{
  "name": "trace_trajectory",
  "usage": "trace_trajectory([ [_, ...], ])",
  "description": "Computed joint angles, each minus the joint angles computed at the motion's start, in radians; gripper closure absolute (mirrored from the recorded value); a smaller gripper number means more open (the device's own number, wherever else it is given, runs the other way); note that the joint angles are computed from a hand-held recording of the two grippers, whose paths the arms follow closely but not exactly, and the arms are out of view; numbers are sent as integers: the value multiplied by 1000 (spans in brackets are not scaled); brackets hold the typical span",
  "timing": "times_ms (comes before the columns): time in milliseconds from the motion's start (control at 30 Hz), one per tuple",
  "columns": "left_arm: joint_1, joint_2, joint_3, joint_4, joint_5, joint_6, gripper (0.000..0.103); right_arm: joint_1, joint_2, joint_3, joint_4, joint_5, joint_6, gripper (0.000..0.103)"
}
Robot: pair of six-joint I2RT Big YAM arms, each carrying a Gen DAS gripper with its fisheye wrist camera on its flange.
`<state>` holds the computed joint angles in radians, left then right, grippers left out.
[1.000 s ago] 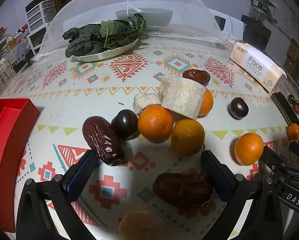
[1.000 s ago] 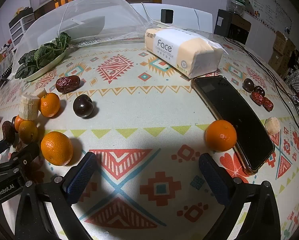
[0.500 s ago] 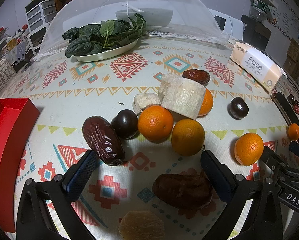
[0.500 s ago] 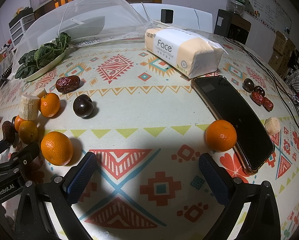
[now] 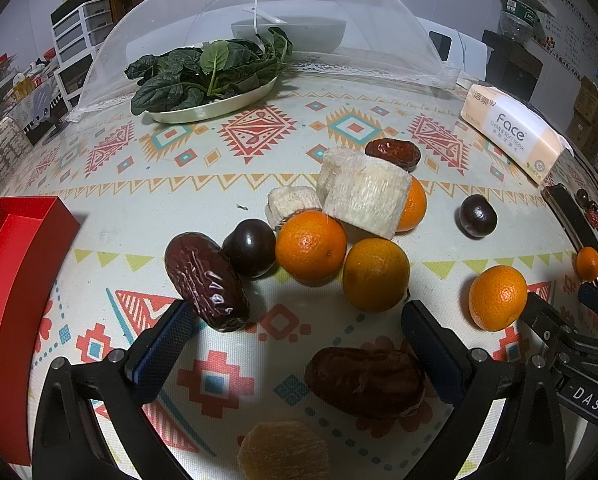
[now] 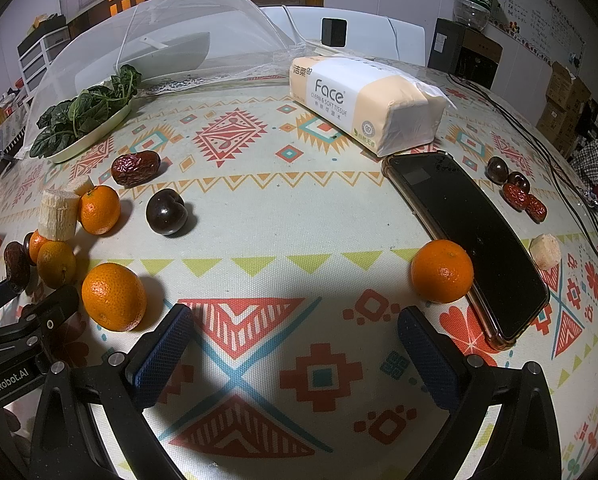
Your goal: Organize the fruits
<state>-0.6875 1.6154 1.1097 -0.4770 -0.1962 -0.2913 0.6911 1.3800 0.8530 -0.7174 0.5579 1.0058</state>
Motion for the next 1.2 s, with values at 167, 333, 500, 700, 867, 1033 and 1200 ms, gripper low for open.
trace_trajectory([
  [167, 0, 0, 0, 0, 0, 0, 0, 0, 0, 0, 0, 0, 0, 0],
  [333, 0, 0, 0, -1, 0, 0, 0, 0, -1, -1, 0, 0, 0, 0],
  [500, 0, 0, 0, 0, 0, 0, 0, 1, -1, -1, 0, 0, 1, 0],
  [700, 4, 4, 10, -22, 18, 13, 0, 1, -1, -1, 0, 0, 1, 0],
  [867, -1, -31, -26, -31, 34, 35, 0, 1, -1, -1, 0, 0, 1, 0],
  [1033, -4, -41, -36, -42, 43, 42, 0, 1, 0, 0, -1, 1, 1, 0],
  [1200, -3, -47, -41, -42, 45, 48, 0, 0, -1, -1, 0, 0, 1, 0],
])
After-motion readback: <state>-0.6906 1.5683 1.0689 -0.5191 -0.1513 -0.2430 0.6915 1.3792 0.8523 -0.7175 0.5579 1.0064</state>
